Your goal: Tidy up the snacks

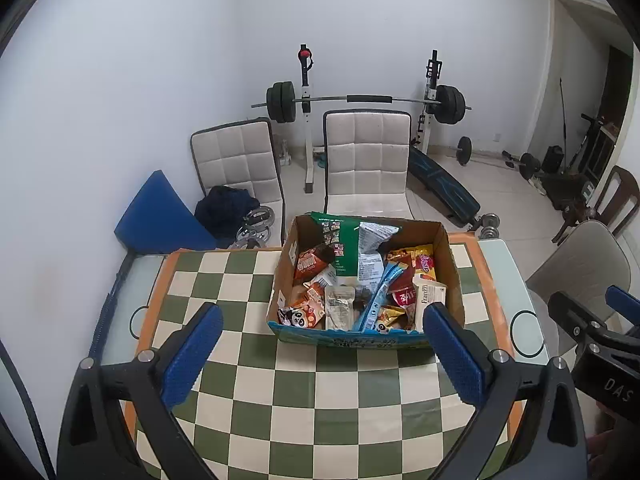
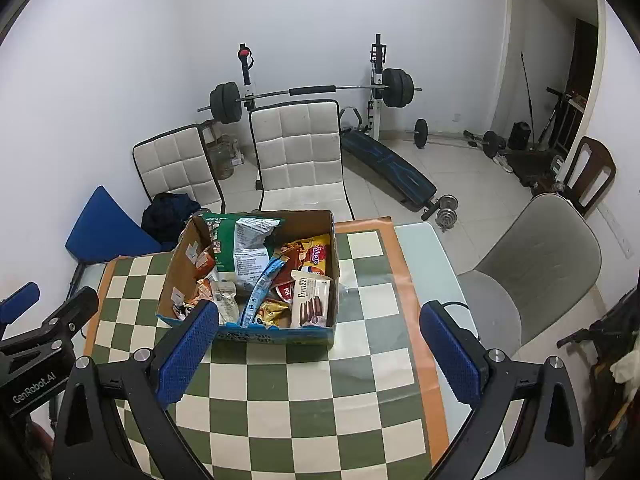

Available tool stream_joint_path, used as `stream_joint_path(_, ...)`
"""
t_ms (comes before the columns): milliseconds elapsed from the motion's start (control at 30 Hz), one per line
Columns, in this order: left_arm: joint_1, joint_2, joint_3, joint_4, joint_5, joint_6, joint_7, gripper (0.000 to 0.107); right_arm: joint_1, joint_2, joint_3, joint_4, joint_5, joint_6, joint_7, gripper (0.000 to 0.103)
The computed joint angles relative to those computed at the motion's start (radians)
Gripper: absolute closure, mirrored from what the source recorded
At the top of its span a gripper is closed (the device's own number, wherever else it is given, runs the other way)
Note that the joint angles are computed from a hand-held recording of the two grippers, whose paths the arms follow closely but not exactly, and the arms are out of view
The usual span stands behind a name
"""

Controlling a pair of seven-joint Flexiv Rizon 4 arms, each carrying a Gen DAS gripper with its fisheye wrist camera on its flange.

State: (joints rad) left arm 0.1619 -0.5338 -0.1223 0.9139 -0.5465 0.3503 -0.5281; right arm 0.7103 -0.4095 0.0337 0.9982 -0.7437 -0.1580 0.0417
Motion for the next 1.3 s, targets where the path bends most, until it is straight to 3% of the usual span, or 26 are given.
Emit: stream_joint_path(1300, -0.001, -0.011, 0.001, -0.035, 0.016, -0.027, -0.02, 0.004, -0.002, 0.0, 0.006, 0.013, 0.016, 0.005, 0.034, 0.0)
